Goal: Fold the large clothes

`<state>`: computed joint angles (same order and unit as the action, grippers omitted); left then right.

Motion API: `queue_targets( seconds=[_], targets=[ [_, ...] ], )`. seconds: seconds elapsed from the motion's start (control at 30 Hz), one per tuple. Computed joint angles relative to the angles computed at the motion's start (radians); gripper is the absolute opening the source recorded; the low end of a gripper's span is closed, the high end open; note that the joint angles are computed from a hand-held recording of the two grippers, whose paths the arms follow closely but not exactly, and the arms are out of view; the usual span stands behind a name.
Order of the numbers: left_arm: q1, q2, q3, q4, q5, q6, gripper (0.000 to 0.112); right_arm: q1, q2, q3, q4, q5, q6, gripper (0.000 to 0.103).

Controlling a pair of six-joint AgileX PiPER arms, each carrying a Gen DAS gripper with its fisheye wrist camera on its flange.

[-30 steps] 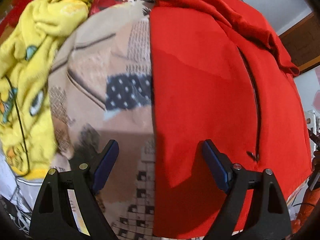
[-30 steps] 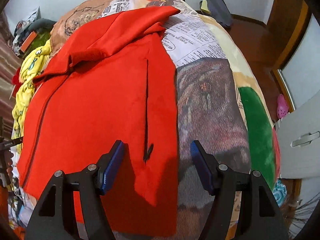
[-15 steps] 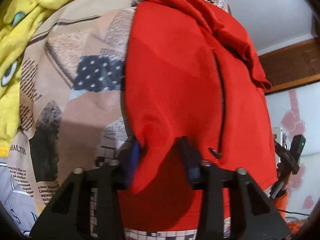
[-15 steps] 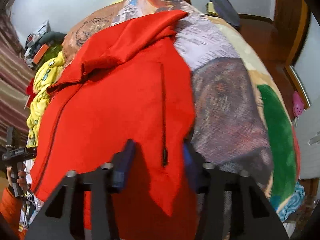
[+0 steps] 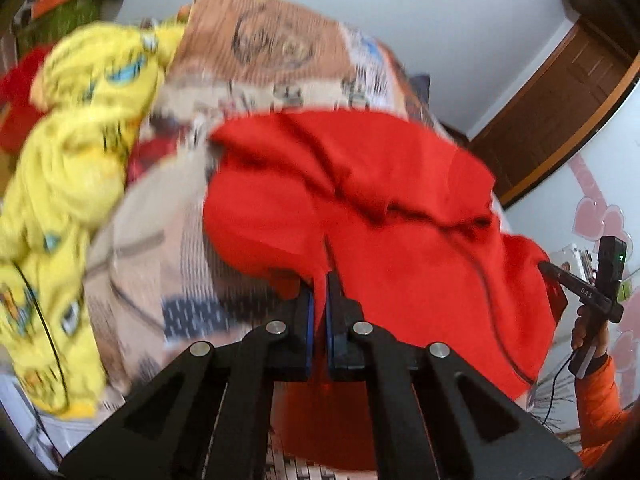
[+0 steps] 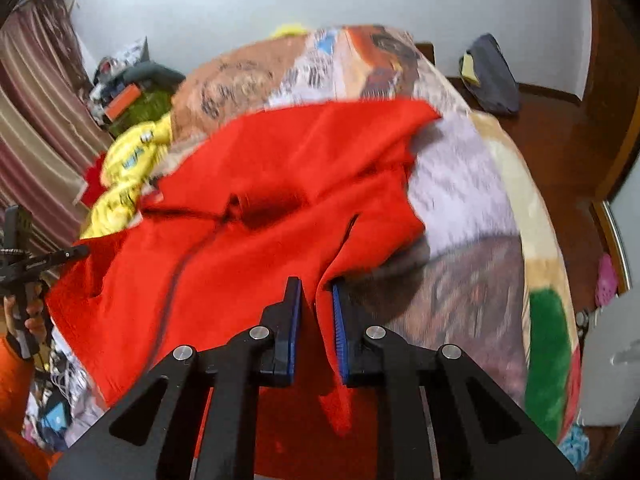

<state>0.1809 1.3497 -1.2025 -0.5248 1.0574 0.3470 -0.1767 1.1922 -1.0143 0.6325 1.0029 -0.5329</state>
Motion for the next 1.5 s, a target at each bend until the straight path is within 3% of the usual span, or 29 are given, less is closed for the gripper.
queue_targets(
  seconds=[0.13, 0.37, 0.53, 0.67, 0.77, 0.8, 0.83, 0.93, 1.03, 1.37, 1.5],
  targets=[
    [0.007, 0.065, -0.117, -0.001, -0.026, -0.034, 0.003, 0.014, 0.032, -0.048, 0.001, -0.061, -0.007, 0.009],
    [-0.026, 0.194, -0.152, 0.066, -0.139, -0.122, 0.003, 0.005, 0.138, -0.11, -0.026, -0.152, 0.071, 0.004],
    [-0.095, 0.267, -0.094, 0.167, -0.168, -0.169, 0.003, 0.011, 0.214, -0.118, -0.076, -0.114, 0.105, 0.004],
    [-0.122, 0.256, -0.029, 0.211, -0.165, -0.149, 0.004, -0.015, 0.191, -0.097, -0.062, -0.05, 0.075, 0.004],
    [-0.135, 0.218, -0.008, 0.259, -0.151, -0.144, 0.011, -0.05, 0.161, -0.116, -0.06, 0.037, 0.069, 0.016],
    [-0.138, 0.205, -0.006, 0.277, -0.146, -0.148, 0.014, -0.06, 0.149, -0.118, -0.062, 0.052, 0.073, 0.027],
    [-0.137, 0.187, 0.0, 0.292, -0.14, -0.148, 0.023, -0.066, 0.142, -0.115, -0.062, 0.053, 0.077, 0.038],
    [-0.112, 0.132, 0.025, 0.31, -0.13, -0.146, 0.047, -0.079, 0.085, -0.085, -0.069, 0.061, 0.087, 0.052],
    [-0.051, 0.096, 0.057, 0.265, -0.101, -0.095, 0.054, -0.071, 0.038, -0.053, -0.109, 0.092, 0.117, 0.053],
    [0.145, 0.013, 0.266, 0.11, -0.008, 0.109, 0.055, 0.0, -0.049, 0.092, -0.222, 0.128, 0.233, 0.053],
    [0.176, -0.012, 0.344, 0.077, -0.008, 0.147, 0.066, -0.027, -0.071, 0.097, -0.209, 0.15, 0.223, 0.054]
  ],
)
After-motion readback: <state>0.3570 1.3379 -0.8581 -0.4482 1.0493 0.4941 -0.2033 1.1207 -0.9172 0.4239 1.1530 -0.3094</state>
